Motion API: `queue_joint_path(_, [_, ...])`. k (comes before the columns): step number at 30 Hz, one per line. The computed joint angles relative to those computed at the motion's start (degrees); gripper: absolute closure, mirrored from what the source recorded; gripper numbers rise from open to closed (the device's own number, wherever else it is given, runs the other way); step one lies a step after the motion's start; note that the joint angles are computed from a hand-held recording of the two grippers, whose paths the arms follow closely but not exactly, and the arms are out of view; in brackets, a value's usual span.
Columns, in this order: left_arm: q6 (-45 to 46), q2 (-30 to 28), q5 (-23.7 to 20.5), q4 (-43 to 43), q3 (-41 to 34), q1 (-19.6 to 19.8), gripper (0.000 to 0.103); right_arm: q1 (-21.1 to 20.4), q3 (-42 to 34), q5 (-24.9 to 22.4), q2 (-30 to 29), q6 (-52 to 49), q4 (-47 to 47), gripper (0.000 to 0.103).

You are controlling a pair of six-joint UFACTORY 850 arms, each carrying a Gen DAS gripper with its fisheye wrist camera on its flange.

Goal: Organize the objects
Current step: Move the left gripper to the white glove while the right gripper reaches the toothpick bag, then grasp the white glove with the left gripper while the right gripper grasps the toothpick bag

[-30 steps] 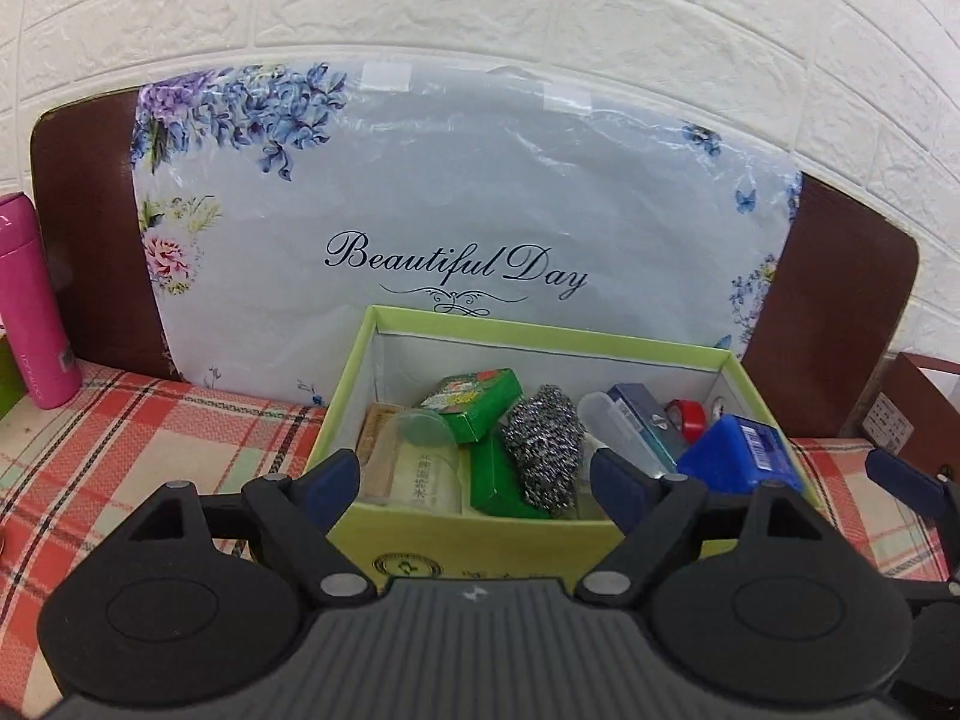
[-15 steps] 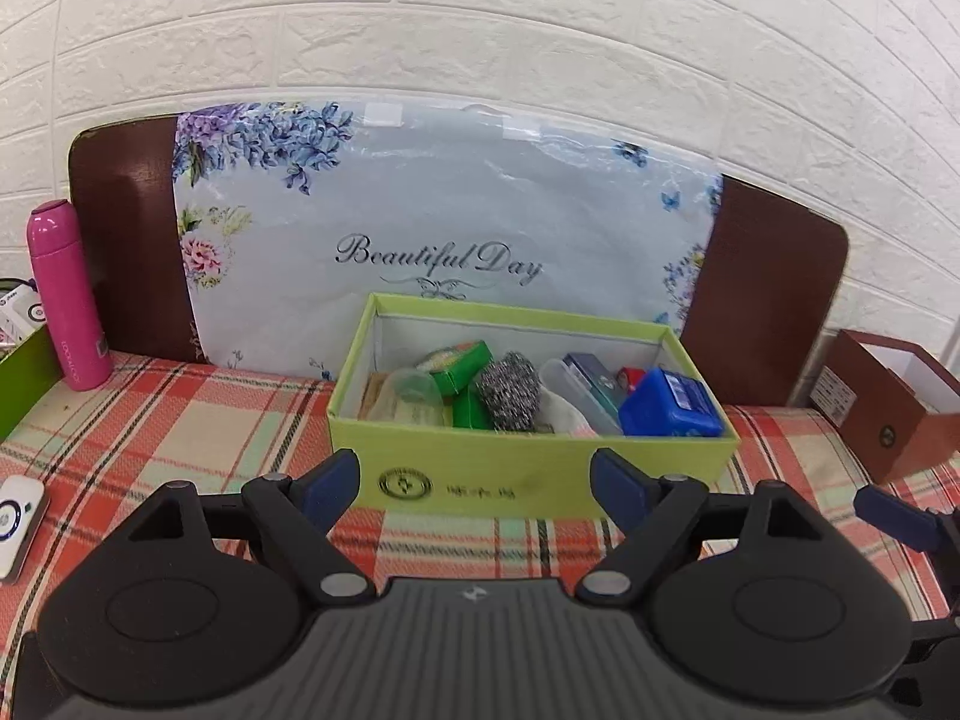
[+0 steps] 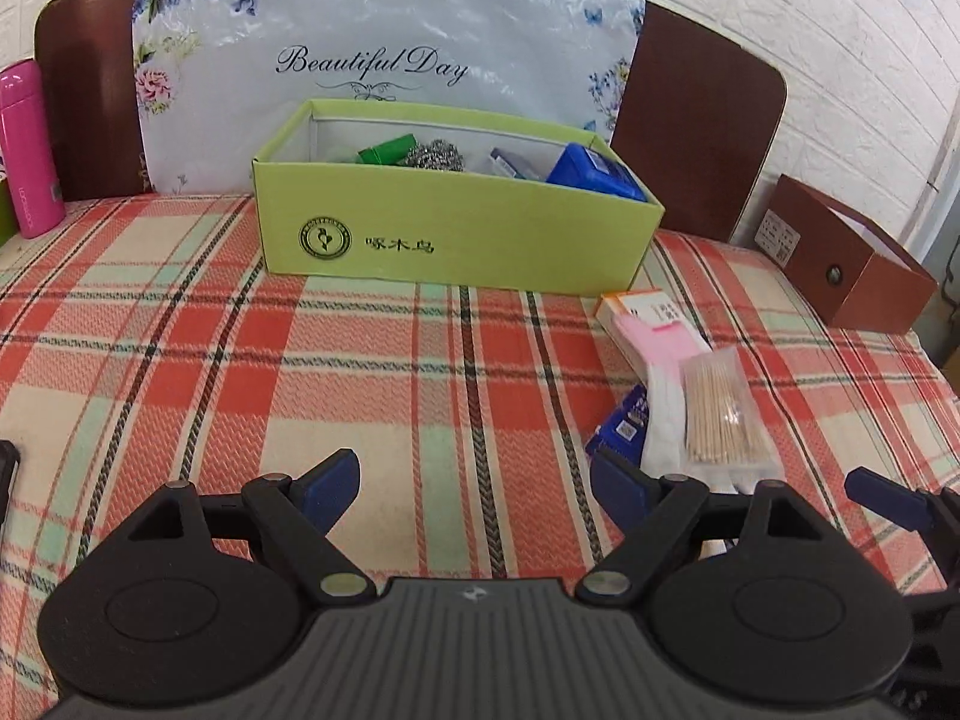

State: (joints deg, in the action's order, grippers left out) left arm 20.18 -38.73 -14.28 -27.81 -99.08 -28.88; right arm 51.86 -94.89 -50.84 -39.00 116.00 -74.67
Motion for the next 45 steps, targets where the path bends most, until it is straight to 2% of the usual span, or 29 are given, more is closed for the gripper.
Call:
queue_joint_path(1, [0.5, 0.2, 0.4, -0.6, 0.4, 0.0, 0.016, -0.1, -0.1, -0.4, -0.1, -0.1, 0.9, 0.0])
queue_joint_path(3, [6.5, 0.4, 0.5, -7.2, 0.9, 0.3, 0.016, -0.3, 0.3, -1.4, -0.2, 0.3, 1.5, 0.0])
queue_joint_path(6, [15.2, -0.3, -1.1, -17.4, -0.2, 0.5, 0.016, -0.5, 0.6, -2.7, -0.5, -0.2, 2.2, 0.0])
queue_joint_path(8, [18.8, -1.5, -2.0, -21.3, -2.0, 0.1, 0.016, -0.6, 1.1, -3.7, -0.3, -0.7, 2.6, 0.0])
queue_joint_path(13, [20.2, -6.4, -7.5, -23.2, -9.5, -1.4, 0.016, -0.7, 2.6, -4.4, 0.5, 0.8, 3.9, 0.0])
queue_joint_path(16, [20.0, -9.3, -8.5, -22.3, -13.5, -2.5, 0.017, -0.7, 3.1, -4.6, 0.7, 0.8, 4.6, 0.0])
queue_joint_path(18, [19.3, -11.1, -9.5, -20.4, -15.9, -2.8, 0.049, -0.7, 3.2, -4.6, 0.6, 0.6, 5.1, 0.0])
queue_joint_path(19, [18.7, -12.3, -12.1, -19.5, -17.8, -2.6, 0.092, -0.8, 3.3, -4.5, 0.7, 0.6, 5.1, 0.0])
queue_joint_path(20, [18.0, -13.4, -15.0, -19.4, -19.3, -2.1, 0.101, -0.8, 3.4, -4.3, 0.7, 0.7, 5.1, 0.0])
queue_joint_path(21, [19.3, -13.3, -16.5, -21.8, -18.9, -1.5, 0.101, -0.8, 3.4, -4.1, 0.7, 0.6, 5.1, 0.0])
queue_joint_path(23, [24.0, -11.2, -16.5, -26.3, -15.4, -0.4, 0.101, -1.0, 3.6, -3.3, 0.8, 0.6, 4.7, 0.0])
queue_joint_path(28, [32.0, -4.1, -12.1, -30.2, -4.4, 2.7, 0.101, -1.5, 2.9, -0.1, 0.3, 0.0, 2.5, 0.0])
queue_joint_path(30, [31.4, -2.5, -10.1, -28.3, -1.6, 4.0, 0.101, -1.6, 2.1, 1.1, -0.2, -0.6, 1.3, 0.0])
queue_joint_path(33, [22.1, -1.8, -7.1, -21.4, 0.1, 5.3, 0.099, -2.0, 0.1, 3.8, -1.4, -2.2, 0.1, 0.0])
queue_joint_path(36, [18.0, -1.5, -6.2, -21.1, 1.2, 6.2, 0.081, -2.2, -2.6, 6.3, -3.0, -5.4, -0.4, 0.0])
queue_joint_path(38, [20.0, -1.0, -5.9, -24.4, 2.2, 6.5, 0.058, -2.2, -4.7, 7.9, -4.2, -7.6, -0.6, 0.004])
queue_joint_path(41, [22.2, -0.2, -4.4, -26.5, 3.3, 6.2, 0.054, -2.6, -9.3, 11.8, -6.9, -14.0, 0.0, 0.018])
queue_joint_path(45, [27.1, -0.2, -5.9, -31.8, 3.4, 6.4, 0.054, -3.1, -18.5, 13.6, -13.0, -26.8, 6.6, 0.031])
